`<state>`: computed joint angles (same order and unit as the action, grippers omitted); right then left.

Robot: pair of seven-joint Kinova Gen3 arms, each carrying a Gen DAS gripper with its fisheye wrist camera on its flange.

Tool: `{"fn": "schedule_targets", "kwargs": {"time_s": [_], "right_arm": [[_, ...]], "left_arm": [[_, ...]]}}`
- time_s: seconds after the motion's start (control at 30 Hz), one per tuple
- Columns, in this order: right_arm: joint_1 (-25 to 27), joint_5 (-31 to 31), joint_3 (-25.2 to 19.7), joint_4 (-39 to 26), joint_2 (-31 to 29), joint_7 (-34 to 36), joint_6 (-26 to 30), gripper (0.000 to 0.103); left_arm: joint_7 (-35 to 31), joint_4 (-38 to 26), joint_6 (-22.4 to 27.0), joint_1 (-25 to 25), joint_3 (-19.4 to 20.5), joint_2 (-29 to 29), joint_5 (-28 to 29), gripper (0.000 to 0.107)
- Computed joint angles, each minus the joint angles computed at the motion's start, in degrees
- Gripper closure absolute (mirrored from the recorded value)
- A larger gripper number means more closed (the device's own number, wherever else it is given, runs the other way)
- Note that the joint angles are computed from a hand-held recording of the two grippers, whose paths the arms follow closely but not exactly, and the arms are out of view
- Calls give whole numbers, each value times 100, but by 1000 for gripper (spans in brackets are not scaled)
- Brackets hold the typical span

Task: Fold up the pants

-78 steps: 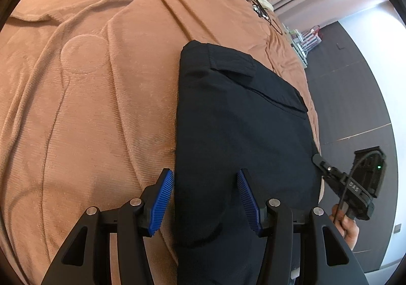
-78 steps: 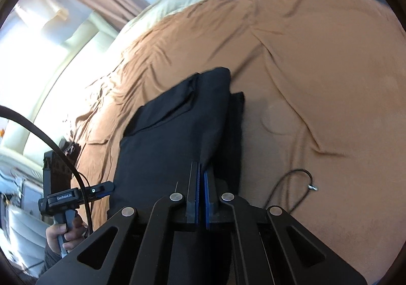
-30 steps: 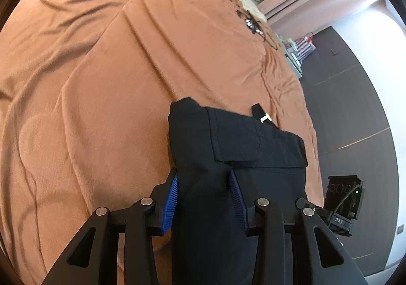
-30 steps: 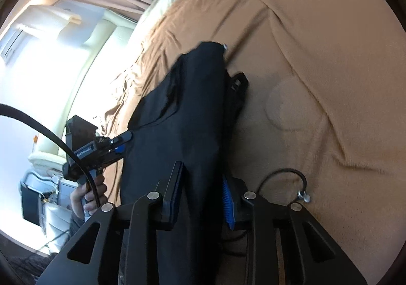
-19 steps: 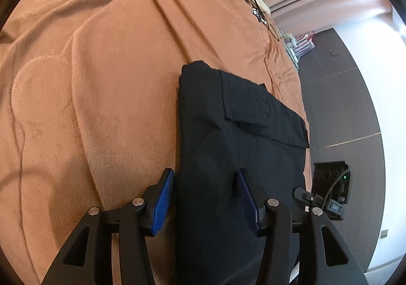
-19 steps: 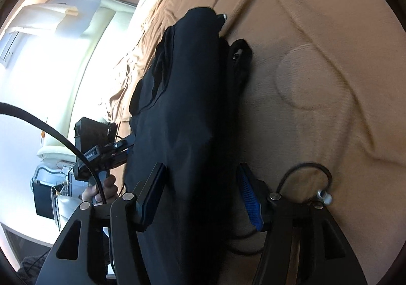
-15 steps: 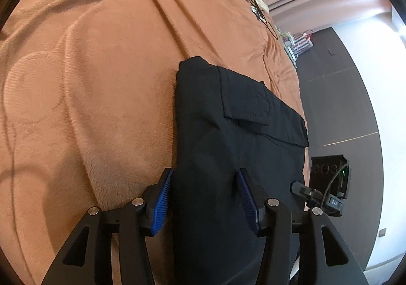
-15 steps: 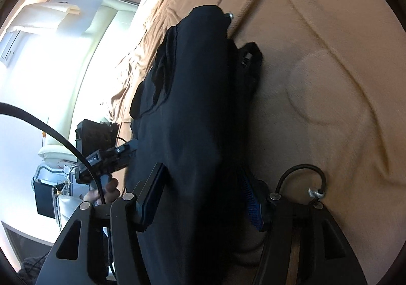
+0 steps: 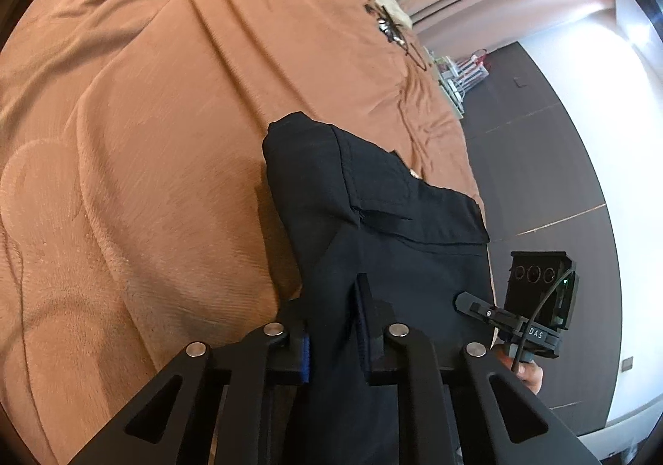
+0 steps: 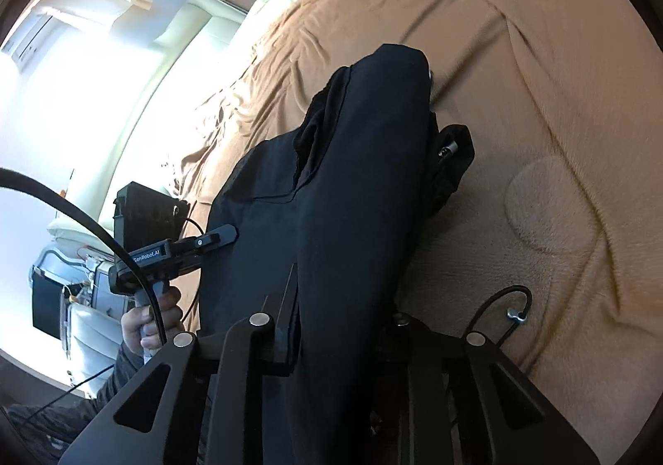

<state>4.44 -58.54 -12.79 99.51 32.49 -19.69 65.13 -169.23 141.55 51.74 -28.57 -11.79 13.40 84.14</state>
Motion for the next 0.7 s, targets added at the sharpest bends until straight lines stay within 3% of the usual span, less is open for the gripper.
{"fn": "schedule_targets", "kwargs": {"time_s": [0.17, 0.37, 0.47, 0.7], "right_arm": [[153, -252, 5, 429, -372, 452, -66, 86], [260, -578, 240, 977, -1000, 957, -29, 86], [294, -798, 432, 1339, -1397, 1189, -17, 87], [663, -745, 1181, 1752, -2250, 1497, 658, 87]], "left_arm": [[-99, 85, 73, 26, -4, -219, 116, 93], [126, 188, 181, 8, -48, -837, -163, 94], [309, 202, 205, 67, -18, -1162, -260, 94], [1025, 46, 39, 549, 253, -1949, -308, 95]]}}
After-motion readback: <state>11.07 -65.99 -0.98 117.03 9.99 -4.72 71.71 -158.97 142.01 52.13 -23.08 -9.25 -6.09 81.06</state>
